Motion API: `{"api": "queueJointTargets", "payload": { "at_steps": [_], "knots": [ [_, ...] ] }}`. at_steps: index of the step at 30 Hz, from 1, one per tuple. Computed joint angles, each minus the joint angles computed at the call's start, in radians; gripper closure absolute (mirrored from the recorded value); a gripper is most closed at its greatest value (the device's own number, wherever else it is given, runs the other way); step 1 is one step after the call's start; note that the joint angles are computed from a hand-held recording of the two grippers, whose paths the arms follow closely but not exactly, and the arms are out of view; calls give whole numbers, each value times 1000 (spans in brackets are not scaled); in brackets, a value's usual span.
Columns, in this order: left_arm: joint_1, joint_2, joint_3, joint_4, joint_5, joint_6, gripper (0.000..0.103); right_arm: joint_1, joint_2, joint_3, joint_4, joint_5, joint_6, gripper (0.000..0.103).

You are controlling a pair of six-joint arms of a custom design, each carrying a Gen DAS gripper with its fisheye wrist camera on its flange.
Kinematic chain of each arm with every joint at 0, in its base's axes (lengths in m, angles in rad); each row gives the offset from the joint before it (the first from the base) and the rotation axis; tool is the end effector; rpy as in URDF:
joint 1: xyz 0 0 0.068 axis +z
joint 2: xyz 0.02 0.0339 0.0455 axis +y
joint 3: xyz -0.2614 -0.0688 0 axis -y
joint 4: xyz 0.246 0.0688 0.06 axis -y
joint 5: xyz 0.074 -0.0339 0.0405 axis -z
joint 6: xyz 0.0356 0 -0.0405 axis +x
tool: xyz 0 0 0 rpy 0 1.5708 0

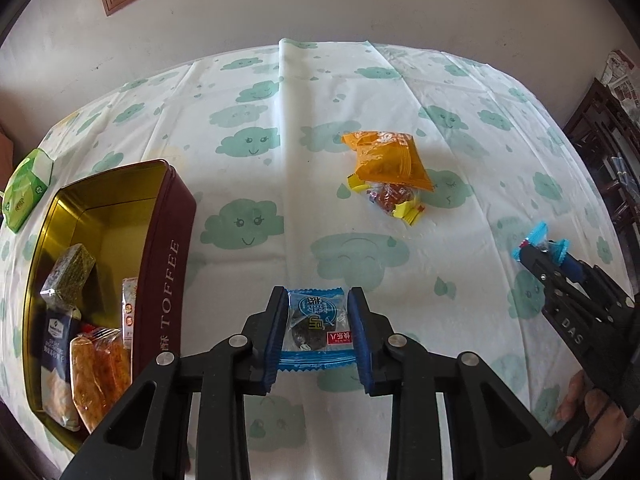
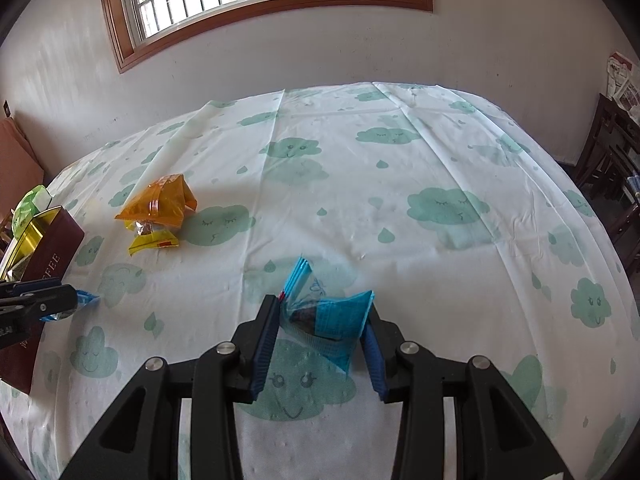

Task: Organize snacks
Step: 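Carry the blue cookie into the tin and open the left tool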

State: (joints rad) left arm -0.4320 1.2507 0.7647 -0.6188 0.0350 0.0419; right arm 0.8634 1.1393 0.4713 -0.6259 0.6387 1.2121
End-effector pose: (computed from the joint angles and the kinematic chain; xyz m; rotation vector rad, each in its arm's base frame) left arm 0.2106 -0.0985 0.2019 0.6414 2.6084 -0.1697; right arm 0.1260 0.1147 0.1470 0.5371 2.3974 -0.1179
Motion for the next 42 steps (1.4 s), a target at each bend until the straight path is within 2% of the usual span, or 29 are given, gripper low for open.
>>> {"api": "queueJointTargets", "payload": {
  "at_steps": [8,13,16,20,24,29,35,42],
  "knots": [
    [44,-111,15,-95,50,40,76,3,20,12,-5,3,5,62],
    [125,-169,38,-153,105,120,76,4,28,16,-4,4,8,62],
    [224,-170,71,-190,152,193,76,5,33,18,-5,5,10,62],
    [366,-134,119,-192,177,294,76,6,39,21,-7,6,12,62],
    [523,-34,198,-192,214,387,76,6,41,23,-6,6,13,62],
    [646,91,295,-192,253,441,76,4,48,26,-7,7,13,62],
    [687,179,315,-171,264,478,76,4,52,28,-11,8,15,62],
    [667,209,259,-115,252,481,76,6,66,37,-11,9,19,62]
  ]
}}
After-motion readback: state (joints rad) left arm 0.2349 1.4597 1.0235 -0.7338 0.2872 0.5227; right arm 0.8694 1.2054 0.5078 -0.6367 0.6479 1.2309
